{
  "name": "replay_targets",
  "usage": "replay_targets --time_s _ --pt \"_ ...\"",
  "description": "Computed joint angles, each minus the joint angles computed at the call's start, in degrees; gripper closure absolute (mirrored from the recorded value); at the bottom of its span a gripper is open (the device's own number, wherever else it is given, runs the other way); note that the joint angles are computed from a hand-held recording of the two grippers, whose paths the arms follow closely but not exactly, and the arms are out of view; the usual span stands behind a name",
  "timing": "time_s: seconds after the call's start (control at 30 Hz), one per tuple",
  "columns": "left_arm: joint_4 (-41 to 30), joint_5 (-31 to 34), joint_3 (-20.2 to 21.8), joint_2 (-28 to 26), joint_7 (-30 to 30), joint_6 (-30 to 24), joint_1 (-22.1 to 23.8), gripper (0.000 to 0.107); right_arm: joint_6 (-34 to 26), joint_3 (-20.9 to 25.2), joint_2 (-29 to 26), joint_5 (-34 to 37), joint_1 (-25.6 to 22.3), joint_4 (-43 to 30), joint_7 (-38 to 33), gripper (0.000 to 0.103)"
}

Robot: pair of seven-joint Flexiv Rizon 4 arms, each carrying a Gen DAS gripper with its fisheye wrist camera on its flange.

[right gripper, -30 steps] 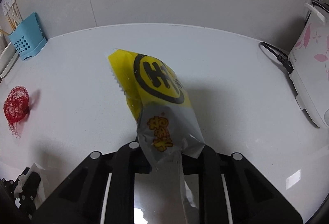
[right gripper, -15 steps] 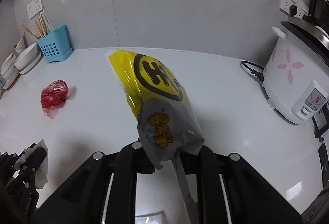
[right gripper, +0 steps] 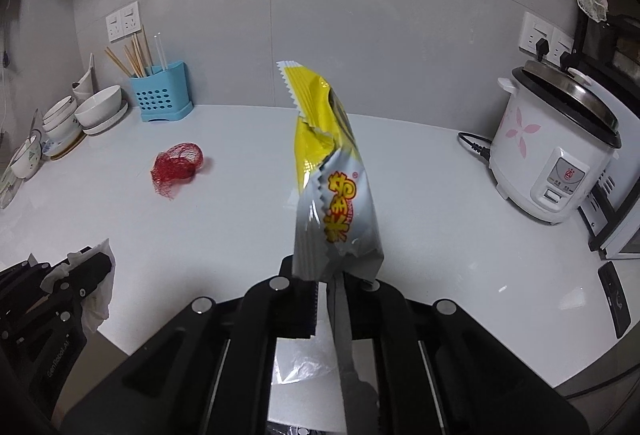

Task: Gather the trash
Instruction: 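Carry the tissue and yellow snack bag down over the teal trash bin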

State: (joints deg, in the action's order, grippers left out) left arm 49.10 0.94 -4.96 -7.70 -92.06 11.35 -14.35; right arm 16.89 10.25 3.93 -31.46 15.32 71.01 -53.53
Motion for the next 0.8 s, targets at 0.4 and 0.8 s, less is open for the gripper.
replay_targets --time_s 0.4,0.8 --pt "23.63 -5.95 1.81 17.18 1.99 7.51 2.21 0.094 5.09 6.80 14.03 1.06 -0.97 16.63 6.49 0.099" --pt "44.56 -9.27 2.44 33.33 4.79 12.86 2.79 0.094 5.37 13.60 26.05 2.57 -2.33 30.64 10.54 0.099"
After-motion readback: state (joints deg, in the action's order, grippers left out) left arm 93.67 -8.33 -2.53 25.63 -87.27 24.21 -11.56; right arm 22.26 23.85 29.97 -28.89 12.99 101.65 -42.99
